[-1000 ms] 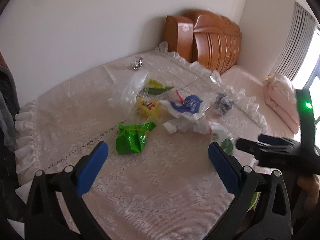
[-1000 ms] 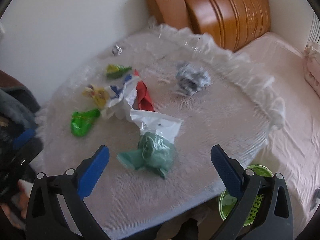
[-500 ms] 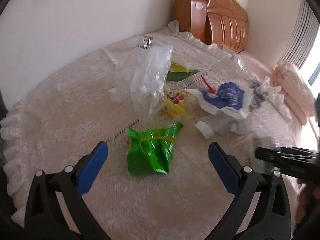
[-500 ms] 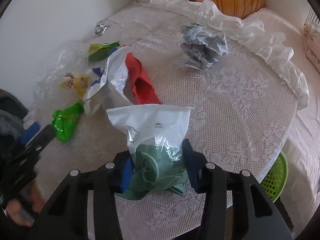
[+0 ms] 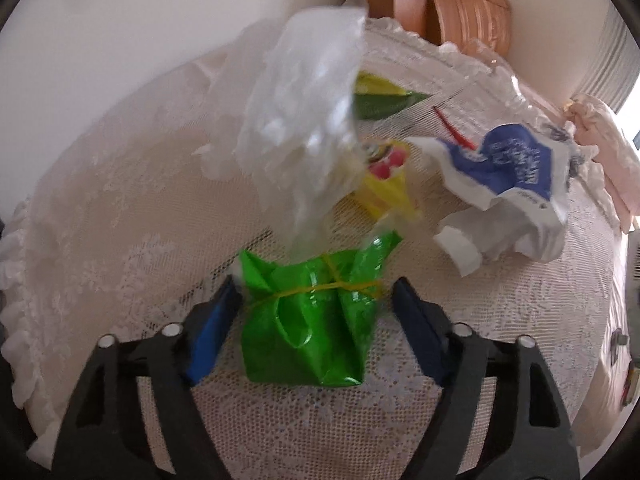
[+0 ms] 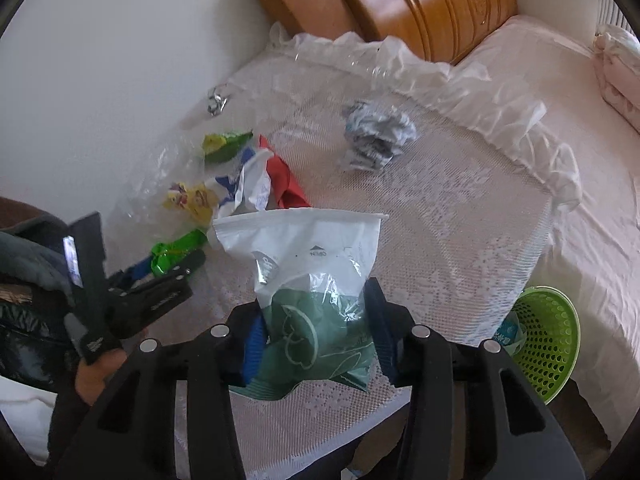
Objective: Collect trash
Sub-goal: 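Grasp the green wrapper with the left tool, drop both items into the wastebasket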
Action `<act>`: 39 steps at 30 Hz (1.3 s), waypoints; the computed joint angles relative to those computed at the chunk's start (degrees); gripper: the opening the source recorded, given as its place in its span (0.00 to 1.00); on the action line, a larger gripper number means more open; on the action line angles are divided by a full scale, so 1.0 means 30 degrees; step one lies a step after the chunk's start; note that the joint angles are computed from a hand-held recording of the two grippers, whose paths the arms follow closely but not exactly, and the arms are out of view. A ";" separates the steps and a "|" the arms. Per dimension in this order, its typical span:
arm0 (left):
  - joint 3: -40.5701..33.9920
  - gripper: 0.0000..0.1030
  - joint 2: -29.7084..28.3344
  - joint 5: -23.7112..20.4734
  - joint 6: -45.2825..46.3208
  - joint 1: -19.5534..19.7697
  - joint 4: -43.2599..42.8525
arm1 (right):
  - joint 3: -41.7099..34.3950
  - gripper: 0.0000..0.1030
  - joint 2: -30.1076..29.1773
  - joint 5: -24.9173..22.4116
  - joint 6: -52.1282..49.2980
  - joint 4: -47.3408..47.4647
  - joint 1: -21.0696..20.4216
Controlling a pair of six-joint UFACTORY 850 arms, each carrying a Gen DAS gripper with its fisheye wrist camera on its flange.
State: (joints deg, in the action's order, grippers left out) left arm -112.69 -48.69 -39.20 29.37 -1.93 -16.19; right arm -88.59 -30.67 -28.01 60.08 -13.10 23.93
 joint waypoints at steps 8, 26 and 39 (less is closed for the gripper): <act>0.0593 0.60 0.0468 0.0246 -0.0022 0.0370 -0.0772 | 0.1098 0.45 0.0873 0.0716 0.0088 -0.0081 -0.0215; 0.6906 0.60 0.7412 -0.1969 0.8305 -0.0418 -0.9467 | 0.9183 0.45 0.8411 -0.1849 0.8268 -0.9963 -0.0158; 0.8949 0.60 0.9214 -0.2238 0.9835 -0.3965 -0.9823 | 1.4241 0.97 1.0033 -0.1579 0.9622 -0.8212 -0.2182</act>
